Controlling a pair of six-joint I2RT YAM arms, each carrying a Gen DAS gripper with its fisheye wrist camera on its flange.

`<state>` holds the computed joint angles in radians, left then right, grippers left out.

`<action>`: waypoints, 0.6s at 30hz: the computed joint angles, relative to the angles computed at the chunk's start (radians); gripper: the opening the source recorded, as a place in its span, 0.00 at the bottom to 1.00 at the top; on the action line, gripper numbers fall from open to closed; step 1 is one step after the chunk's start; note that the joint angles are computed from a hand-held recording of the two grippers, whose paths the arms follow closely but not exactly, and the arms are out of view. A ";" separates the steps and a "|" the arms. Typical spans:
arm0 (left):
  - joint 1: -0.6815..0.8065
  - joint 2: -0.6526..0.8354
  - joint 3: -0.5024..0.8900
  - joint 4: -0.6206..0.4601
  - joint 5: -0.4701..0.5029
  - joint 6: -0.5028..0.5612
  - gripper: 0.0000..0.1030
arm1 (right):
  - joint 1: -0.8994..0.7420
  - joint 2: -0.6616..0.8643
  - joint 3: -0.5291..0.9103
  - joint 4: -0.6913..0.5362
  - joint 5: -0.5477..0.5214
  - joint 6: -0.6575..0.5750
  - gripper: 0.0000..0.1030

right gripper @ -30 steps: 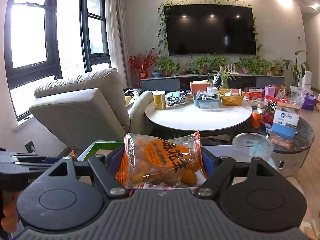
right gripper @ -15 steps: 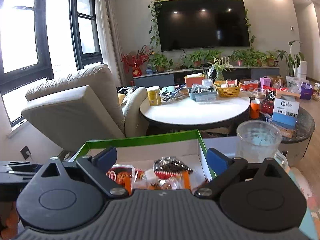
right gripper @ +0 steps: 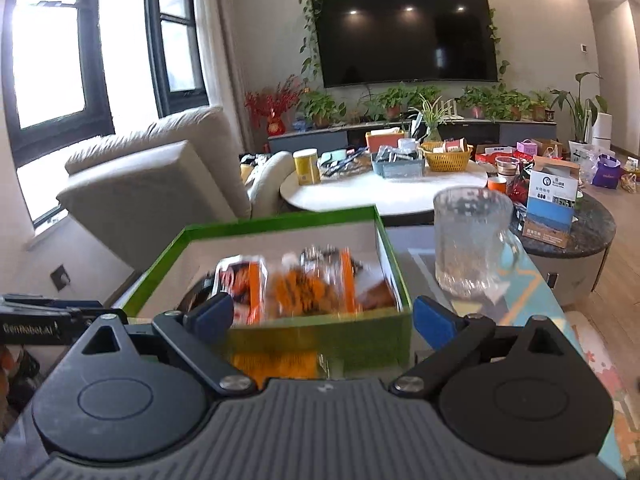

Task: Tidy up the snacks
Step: 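Open both grippers to drop the two snacks into the box, then grasp the clear fruit-print packet with the left gripper while the right grasps the tan long packet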

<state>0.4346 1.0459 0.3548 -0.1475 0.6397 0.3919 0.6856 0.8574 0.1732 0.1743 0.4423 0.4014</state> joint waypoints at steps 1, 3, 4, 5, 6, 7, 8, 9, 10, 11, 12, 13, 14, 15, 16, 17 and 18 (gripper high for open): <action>0.018 -0.013 -0.008 -0.032 0.012 0.028 0.45 | 0.019 -0.011 -0.008 -0.014 0.017 -0.002 0.76; 0.049 -0.042 -0.029 -0.087 0.031 0.075 0.45 | 0.058 -0.027 -0.018 -0.044 0.059 0.002 0.76; 0.057 -0.053 -0.038 -0.114 0.034 0.097 0.45 | 0.069 -0.036 -0.025 -0.052 0.068 0.003 0.76; 0.061 -0.054 -0.040 -0.138 0.035 0.120 0.45 | 0.085 -0.046 -0.027 -0.066 0.078 0.010 0.76; 0.056 -0.056 -0.046 -0.159 0.030 0.139 0.45 | 0.087 -0.068 -0.029 -0.087 0.076 0.013 0.76; 0.044 -0.056 -0.053 -0.169 0.017 0.149 0.45 | 0.096 -0.081 -0.031 -0.100 0.079 0.021 0.76; 0.025 -0.065 -0.068 -0.170 -0.003 0.144 0.45 | 0.108 -0.090 -0.032 -0.112 0.084 0.030 0.76; -0.001 -0.062 -0.075 -0.164 -0.031 0.126 0.45 | 0.114 -0.110 -0.039 -0.126 0.084 0.036 0.76; -0.028 -0.052 -0.079 -0.157 -0.058 0.103 0.45 | 0.121 -0.121 -0.044 -0.137 0.084 0.042 0.76; -0.045 -0.032 -0.082 -0.140 -0.073 0.084 0.45 | 0.136 -0.135 -0.051 -0.150 0.088 0.054 0.76; -0.064 -0.017 -0.087 -0.122 -0.086 0.062 0.45 | 0.149 -0.141 -0.052 -0.165 0.088 0.065 0.76; -0.080 -0.004 -0.089 -0.104 -0.100 0.042 0.45 | 0.173 -0.155 -0.058 -0.184 0.098 0.078 0.76; -0.101 0.011 -0.092 -0.079 -0.118 0.019 0.45 | 0.203 -0.166 -0.066 -0.200 0.111 0.092 0.76; -0.123 0.026 -0.096 -0.052 -0.138 -0.003 0.45 | 0.236 -0.181 -0.072 -0.222 0.121 0.102 0.76; -0.143 0.036 -0.099 -0.031 -0.161 -0.023 0.46 | 0.274 -0.206 -0.079 -0.254 0.135 0.113 0.76; -0.160 0.033 -0.116 0.007 -0.178 -0.041 0.46 | 0.317 -0.227 -0.085 -0.287 0.146 0.126 0.76; -0.180 0.034 -0.126 0.036 -0.201 -0.050 0.46 | 0.357 -0.247 -0.088 -0.324 0.134 0.131 0.76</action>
<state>0.2543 1.0804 0.2291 -0.1114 0.4386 0.3414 1.0422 0.6108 0.0852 -0.1500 0.5759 0.5328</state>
